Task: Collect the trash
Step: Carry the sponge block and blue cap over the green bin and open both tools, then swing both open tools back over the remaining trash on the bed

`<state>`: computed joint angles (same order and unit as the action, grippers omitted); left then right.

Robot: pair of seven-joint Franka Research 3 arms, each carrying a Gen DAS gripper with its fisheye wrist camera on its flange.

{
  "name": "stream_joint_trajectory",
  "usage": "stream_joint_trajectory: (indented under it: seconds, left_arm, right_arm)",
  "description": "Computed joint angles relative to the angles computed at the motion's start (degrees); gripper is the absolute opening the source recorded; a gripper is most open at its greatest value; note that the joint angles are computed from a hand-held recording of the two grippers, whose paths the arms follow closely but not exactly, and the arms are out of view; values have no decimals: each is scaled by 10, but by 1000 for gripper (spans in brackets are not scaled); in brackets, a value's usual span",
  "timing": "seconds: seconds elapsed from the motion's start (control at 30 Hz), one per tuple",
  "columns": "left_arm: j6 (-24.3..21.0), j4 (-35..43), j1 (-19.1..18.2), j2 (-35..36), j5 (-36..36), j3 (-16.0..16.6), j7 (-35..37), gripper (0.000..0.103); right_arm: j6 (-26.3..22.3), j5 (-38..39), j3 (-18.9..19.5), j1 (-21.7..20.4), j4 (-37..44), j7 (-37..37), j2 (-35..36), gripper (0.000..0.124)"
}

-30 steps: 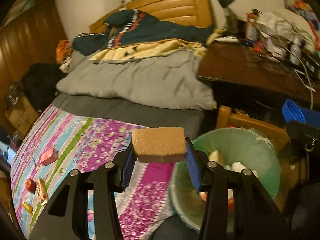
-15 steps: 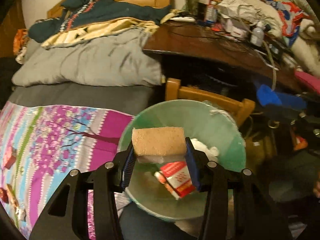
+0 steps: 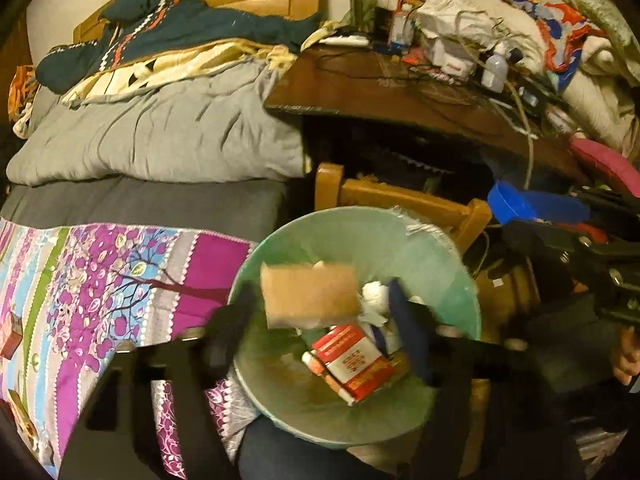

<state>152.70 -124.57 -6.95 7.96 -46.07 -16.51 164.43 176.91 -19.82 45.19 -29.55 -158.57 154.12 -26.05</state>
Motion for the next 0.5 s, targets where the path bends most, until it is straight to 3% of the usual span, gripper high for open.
stream_joint_trajectory:
  seconds: [0.03,0.37,0.5]
  left_arm:
    - [-1,2,0,4,7,2,-5,71]
    - [1,4,19,10,9,2,-29,71]
    - [32,-10,24,4,-15,5,-22,71]
  right_arm:
    - [4,-2,14,-13,2,9,1,72]
    - [8,7,29,-27,2,14,-3,72]
    - [9,4,53,-45,10,18,-10,72]
